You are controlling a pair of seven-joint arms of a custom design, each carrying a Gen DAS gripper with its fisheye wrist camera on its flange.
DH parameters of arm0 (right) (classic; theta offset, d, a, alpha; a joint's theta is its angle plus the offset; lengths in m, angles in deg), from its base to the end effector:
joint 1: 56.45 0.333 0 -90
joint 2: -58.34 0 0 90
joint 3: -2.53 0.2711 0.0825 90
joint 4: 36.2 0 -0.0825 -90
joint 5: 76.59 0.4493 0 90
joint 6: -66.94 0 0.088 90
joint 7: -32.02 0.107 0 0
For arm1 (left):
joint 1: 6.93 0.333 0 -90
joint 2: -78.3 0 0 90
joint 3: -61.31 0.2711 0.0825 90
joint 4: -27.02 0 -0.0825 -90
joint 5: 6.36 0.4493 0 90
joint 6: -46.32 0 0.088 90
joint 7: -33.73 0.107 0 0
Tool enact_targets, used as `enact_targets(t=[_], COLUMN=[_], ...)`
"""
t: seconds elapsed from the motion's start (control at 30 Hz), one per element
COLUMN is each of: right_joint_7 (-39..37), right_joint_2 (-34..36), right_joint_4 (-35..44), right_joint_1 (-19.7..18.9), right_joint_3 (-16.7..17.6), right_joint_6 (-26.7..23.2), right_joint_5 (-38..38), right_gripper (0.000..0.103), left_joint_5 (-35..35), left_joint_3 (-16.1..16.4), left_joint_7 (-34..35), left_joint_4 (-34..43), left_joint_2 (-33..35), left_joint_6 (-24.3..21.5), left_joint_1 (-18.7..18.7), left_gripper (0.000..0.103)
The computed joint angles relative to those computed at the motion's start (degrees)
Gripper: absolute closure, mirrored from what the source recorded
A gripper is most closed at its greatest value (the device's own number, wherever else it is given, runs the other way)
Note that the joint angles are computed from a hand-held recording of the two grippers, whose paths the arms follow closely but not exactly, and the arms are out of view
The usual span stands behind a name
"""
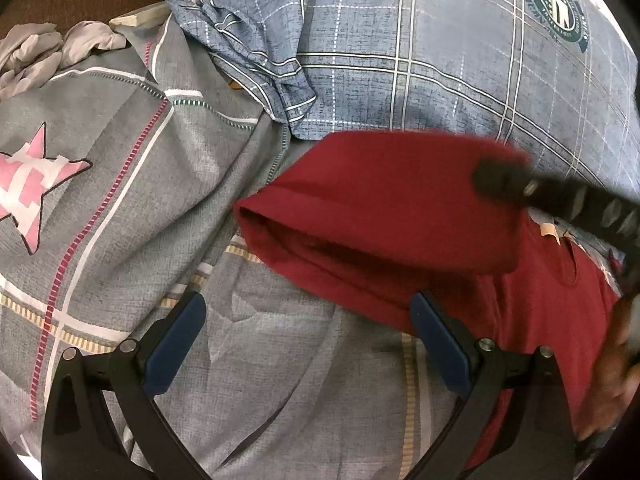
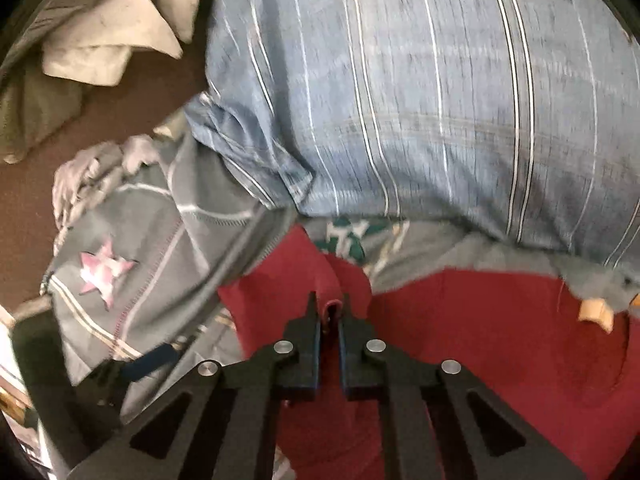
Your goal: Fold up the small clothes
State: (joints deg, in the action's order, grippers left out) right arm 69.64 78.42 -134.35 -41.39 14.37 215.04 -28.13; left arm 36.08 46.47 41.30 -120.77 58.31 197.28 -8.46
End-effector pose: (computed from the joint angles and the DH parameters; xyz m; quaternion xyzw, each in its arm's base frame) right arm 0.6639 0.3086 0.3691 -0.8362 0.3730 -0.0185 0.4016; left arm 0.4864 -0.1523 0.3299 -0.8281 0.4587 -0.1885 0.2616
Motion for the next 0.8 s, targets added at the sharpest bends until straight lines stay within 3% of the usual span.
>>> enact_targets(t=[0.23, 0.53, 0.63, 0.8], right_joint_7=[-4.9, -14.2, -14.6, -8.3], right_joint_2=[-5.9, -16.6, -18.7, -18.4], right_joint_4=[-3.0, -11.4, -12.7, -13.7], right_joint_1=[-1.9, -1.6, -1.4, -2.2], right_joint_3=[-0.1, -4.4, -6.5, -8.9], right_joint_6=[-2.8, -4.4, -2.8, 1.9], right_joint_5=[8.4, 19.2, 18.7, 12.3], right_gripper=[0.097, 0.097, 0.097, 0.097], left_joint_5=[-0.3, -1.4, -1.5, -2.7], left_joint_3=[0.1, 1.2, 1.4, 1.9], left_joint_7=[1.1, 0.6, 0.6, 1.9], left_joint_4=[1.8, 2.4, 1.7, -0.3], left_joint_2=[2.5, 3.5, 2.6, 0.1], left_joint_6=[-1.7, -3.2, -2.2, 1.8], left_joint_1=[-0.6, -1.2, -1.1, -1.0], left_gripper=[0.001, 0.001, 0.001, 0.001])
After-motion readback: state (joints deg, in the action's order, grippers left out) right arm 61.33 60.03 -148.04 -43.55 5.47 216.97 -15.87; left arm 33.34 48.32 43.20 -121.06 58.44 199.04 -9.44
